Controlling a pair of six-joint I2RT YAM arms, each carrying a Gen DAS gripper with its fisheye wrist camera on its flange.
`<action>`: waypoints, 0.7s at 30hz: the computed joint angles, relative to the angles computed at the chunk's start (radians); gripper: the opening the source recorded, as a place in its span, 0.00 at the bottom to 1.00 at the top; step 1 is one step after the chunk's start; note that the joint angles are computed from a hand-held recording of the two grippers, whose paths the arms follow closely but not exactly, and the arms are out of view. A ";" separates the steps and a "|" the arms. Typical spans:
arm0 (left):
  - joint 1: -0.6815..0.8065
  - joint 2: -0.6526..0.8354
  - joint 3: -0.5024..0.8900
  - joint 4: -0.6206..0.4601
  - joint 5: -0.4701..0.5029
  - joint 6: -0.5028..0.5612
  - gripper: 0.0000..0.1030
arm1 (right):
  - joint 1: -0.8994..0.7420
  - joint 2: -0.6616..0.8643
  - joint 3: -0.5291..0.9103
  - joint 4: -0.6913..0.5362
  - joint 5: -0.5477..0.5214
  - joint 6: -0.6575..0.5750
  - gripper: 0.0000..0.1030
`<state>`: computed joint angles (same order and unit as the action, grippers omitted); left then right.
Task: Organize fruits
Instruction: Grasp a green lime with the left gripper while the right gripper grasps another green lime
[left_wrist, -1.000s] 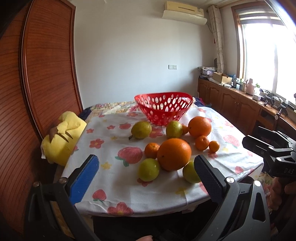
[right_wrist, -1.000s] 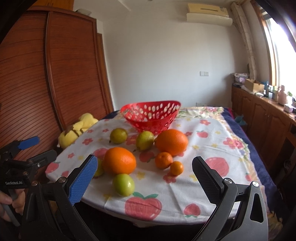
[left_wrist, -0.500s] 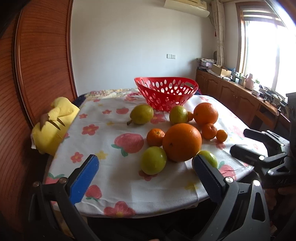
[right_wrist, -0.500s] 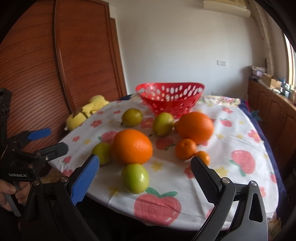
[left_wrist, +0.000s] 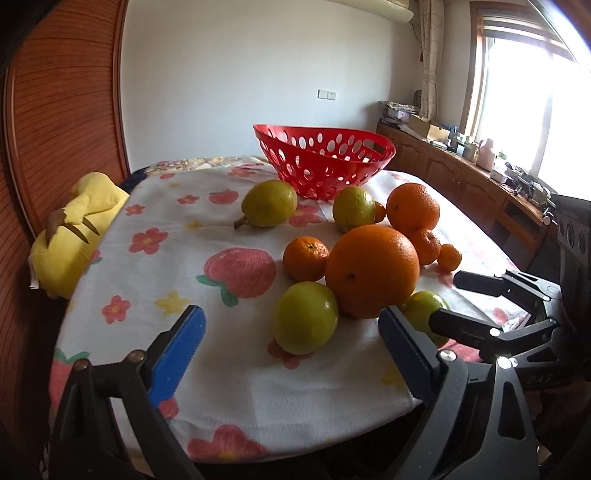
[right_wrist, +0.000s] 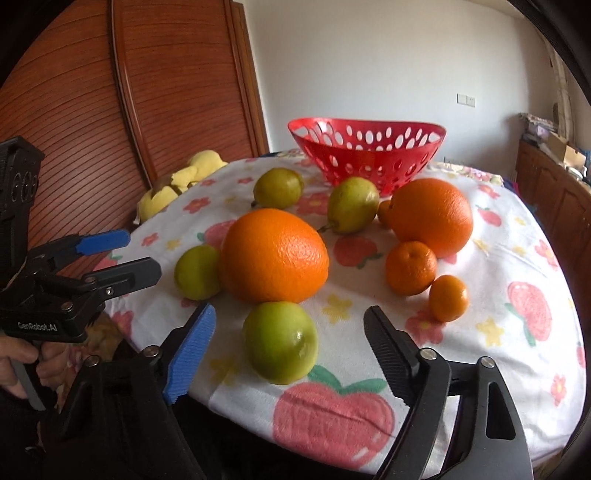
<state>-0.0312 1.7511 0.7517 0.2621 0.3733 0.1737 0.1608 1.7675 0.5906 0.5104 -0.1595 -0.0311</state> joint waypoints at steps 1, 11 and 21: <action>-0.002 0.014 0.012 -0.006 -0.001 0.000 0.92 | -0.001 0.007 0.003 -0.001 -0.003 -0.001 0.75; -0.037 0.086 0.053 -0.012 -0.031 0.005 0.82 | -0.003 0.073 0.046 -0.024 -0.015 -0.018 0.69; -0.051 0.139 0.111 -0.056 -0.045 0.016 0.68 | -0.022 0.096 0.070 -0.047 -0.073 -0.012 0.62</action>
